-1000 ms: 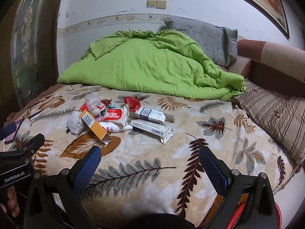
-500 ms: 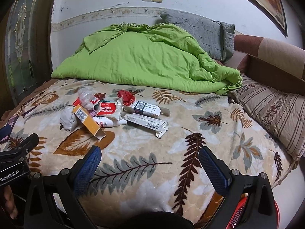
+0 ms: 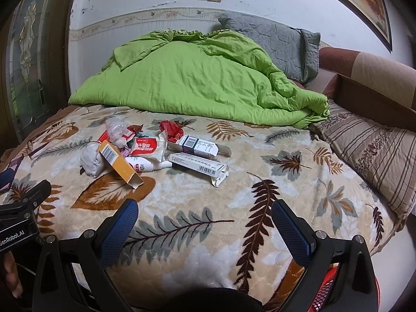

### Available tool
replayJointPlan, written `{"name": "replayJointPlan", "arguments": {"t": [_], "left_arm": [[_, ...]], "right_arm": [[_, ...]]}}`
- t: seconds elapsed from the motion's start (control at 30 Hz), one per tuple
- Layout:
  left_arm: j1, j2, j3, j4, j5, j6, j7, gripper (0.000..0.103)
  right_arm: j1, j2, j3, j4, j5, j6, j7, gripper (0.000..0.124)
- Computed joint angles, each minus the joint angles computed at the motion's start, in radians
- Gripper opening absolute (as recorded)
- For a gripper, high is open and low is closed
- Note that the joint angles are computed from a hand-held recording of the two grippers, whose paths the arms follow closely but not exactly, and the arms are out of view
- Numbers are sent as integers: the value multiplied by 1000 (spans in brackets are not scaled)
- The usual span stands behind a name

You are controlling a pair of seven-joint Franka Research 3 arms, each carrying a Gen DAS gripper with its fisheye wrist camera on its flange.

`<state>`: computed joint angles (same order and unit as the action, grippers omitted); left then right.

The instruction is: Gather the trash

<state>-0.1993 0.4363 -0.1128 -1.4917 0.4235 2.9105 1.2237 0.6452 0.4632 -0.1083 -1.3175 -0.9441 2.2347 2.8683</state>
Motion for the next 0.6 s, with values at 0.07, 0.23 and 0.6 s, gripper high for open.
{"name": "replayJointPlan", "arguments": {"t": [0.07,0.23,0.6], "left_arm": [[1,1,0,0,-1,0,0,103],[2,1,-1,0,-3,0,3,103],[36,27,-53,36,-71,-62,64,103]], "right_arm": [[0,-1,0,-2,-1,1,2,103],[0,1,0,2,1,-1,-1,103],[-25,-16,13,-35,32,69,-25,103]]}}
